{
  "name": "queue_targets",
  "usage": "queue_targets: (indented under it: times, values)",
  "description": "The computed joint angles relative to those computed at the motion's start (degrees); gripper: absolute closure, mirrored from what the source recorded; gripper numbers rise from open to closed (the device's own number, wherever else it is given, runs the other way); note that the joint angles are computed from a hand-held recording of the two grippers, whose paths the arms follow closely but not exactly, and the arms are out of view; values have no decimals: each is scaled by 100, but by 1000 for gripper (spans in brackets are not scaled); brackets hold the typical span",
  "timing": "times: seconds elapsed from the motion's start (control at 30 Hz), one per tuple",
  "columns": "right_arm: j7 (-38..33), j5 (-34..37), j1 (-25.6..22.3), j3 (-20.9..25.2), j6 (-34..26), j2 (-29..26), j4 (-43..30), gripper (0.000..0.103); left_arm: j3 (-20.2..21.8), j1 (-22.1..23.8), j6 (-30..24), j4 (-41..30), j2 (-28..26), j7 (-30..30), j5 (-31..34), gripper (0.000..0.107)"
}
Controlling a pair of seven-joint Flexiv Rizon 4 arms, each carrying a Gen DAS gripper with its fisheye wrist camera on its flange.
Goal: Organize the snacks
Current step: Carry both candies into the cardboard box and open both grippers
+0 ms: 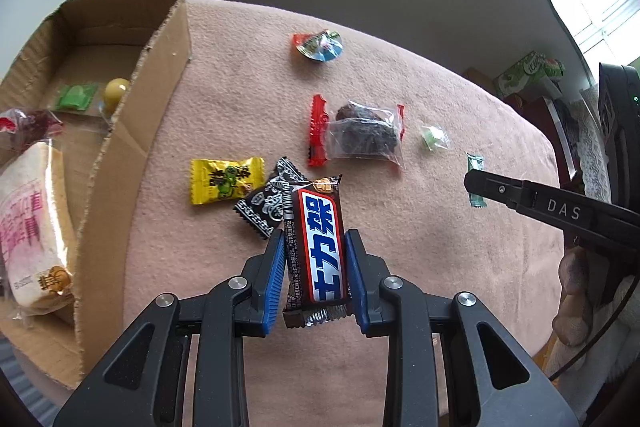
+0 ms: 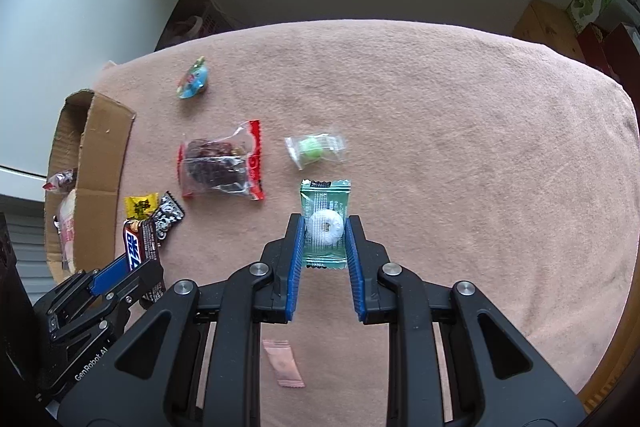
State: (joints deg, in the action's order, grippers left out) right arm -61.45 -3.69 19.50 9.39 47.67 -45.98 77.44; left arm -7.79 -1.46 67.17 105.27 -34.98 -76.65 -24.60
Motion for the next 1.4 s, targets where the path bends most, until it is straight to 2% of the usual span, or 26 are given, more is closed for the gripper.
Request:
queue_targets:
  times: [0.17, 0.23, 0.7, 1.0, 1.23, 1.3, 1.37, 1.4]
  values:
    - [-163, -19, 152, 124, -38, -55, -300, 81, -11, 133, 208, 181, 224, 80, -100, 79]
    - [-253, 10, 225, 179, -160, -247, -694, 81, 31, 144, 301, 278, 321, 39, -120, 79]
    - [-1031, 260, 824, 378, -587, -921, -2152, 81, 309, 453, 720, 715, 715, -257, -218, 79]
    - [-1400, 376, 1216, 316, -1047, -1410, -3183, 81, 371, 680, 743, 895, 782, -356, -206, 79]
    - [-1552, 514, 1370, 271, -1126, -1565, -3461, 80, 414, 738, 716, 926, 796, -369, -184, 79]
    - [-1545, 536, 1387, 253, -1129, -1558, -3457, 77, 380, 778, 730, 947, 809, -323, -212, 79]
    - [-1500, 550, 1391, 220, -1069, -1522, -3392, 56, 457, 735, 703, 929, 814, -385, -145, 79]
    - [-1463, 542, 1404, 191, -987, -1496, -3326, 51, 457, 742, 700, 932, 819, -394, -148, 77]
